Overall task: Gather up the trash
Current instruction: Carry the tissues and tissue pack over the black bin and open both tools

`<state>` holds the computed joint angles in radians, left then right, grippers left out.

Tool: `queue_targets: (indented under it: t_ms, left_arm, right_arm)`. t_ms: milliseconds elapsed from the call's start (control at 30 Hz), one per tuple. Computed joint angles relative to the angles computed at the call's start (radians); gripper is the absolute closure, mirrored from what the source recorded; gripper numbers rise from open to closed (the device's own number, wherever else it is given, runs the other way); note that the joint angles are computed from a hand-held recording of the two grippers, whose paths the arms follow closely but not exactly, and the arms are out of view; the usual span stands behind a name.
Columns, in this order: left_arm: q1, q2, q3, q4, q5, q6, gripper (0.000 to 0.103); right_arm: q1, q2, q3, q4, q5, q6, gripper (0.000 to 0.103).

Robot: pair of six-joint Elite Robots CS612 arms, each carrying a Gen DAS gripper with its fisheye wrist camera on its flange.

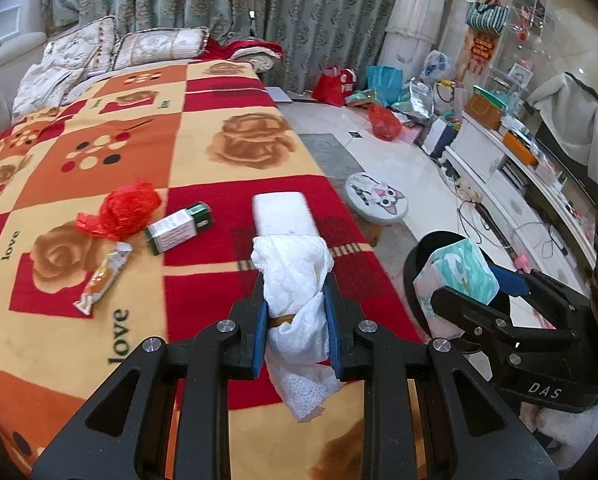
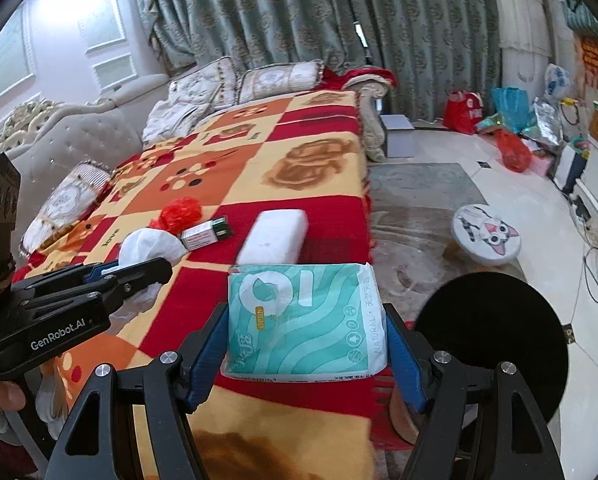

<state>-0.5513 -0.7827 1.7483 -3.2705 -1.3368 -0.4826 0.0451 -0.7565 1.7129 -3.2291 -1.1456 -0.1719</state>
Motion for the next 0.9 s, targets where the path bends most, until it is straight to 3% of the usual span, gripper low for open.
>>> queue_targets:
  t_ms: [900]
  left_arm:
    - [-0.041, 0.099, -0.204, 0.137, -0.193, 0.056, 0.081]
  right_arm:
    - [-0.107, 0.013, 0.019, -0.025, -0.067, 0.098, 0.032]
